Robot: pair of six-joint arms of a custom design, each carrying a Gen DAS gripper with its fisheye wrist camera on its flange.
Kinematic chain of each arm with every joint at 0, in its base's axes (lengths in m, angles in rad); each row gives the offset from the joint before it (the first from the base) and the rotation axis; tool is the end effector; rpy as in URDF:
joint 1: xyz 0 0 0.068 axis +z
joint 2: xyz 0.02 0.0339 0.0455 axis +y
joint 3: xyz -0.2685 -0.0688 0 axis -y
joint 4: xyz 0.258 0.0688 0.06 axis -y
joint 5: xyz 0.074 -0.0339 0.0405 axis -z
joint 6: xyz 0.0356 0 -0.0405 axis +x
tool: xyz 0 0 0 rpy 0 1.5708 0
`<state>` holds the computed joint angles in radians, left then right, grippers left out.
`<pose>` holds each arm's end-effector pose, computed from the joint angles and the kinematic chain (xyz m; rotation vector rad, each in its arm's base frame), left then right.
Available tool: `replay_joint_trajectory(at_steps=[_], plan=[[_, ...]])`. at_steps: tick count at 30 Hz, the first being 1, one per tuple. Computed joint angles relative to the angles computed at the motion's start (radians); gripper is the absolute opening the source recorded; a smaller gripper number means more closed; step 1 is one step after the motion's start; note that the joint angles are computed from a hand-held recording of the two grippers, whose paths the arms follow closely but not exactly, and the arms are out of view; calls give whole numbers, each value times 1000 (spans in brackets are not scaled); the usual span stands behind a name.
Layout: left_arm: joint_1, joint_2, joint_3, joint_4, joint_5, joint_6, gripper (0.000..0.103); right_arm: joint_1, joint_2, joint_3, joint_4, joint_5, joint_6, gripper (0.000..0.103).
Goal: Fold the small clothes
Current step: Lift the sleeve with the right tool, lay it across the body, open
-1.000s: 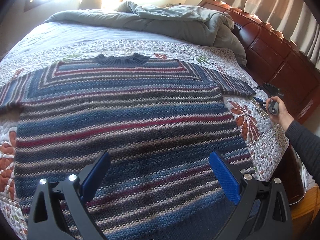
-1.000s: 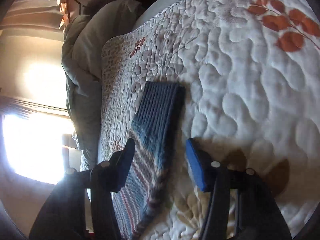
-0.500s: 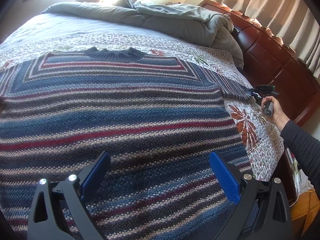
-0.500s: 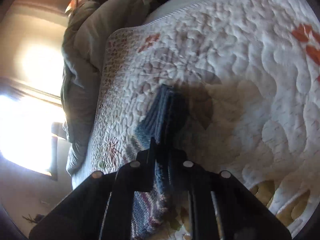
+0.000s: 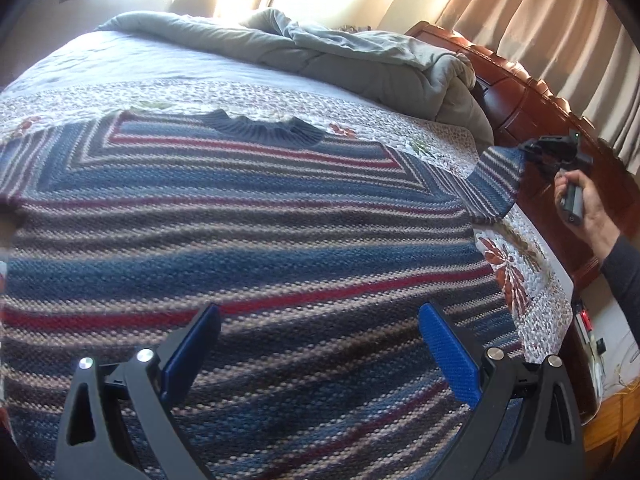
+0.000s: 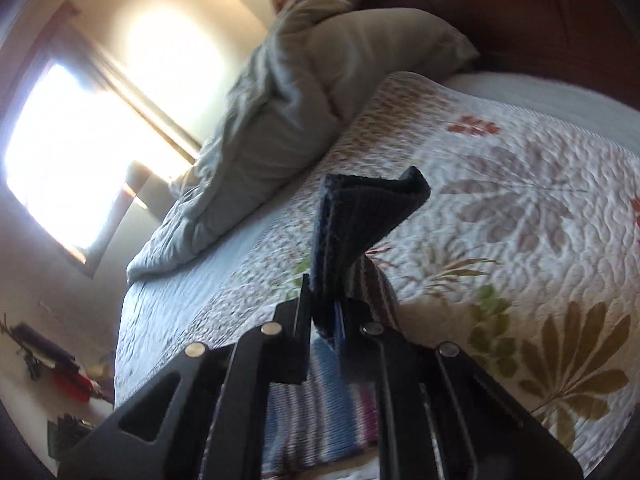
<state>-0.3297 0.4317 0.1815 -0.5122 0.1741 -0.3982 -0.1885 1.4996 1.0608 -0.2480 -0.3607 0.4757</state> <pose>0.1114 -0.0446 0.1448 0.0073 2.3884 -0.5581 0.3392 -0.0519 0.2580 0.5517 2.1968 0.5600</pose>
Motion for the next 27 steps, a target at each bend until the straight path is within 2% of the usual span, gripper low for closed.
replay_joint_trajectory(at_steps=[5, 9, 12, 16, 21, 23, 27], plan=[[168, -53, 24, -74, 118, 104, 99, 225, -46, 43, -54, 143, 29, 8], [281, -68, 45, -106, 168, 188, 99, 363, -22, 89, -72, 223, 60, 8], [436, -33, 62, -120, 293, 266, 99, 485, 5, 128, -89, 294, 95, 8], [569, 26, 76, -121, 407, 323, 99, 634, 57, 190, -117, 402, 103, 8], [734, 78, 101, -160, 532, 410, 99, 819, 195, 313, -165, 519, 125, 8], [823, 100, 114, -213, 598, 492, 99, 896, 279, 383, -193, 578, 112, 8], [978, 172, 140, -279, 669, 651, 99, 1043, 501, 578, -301, 706, 38, 8]])
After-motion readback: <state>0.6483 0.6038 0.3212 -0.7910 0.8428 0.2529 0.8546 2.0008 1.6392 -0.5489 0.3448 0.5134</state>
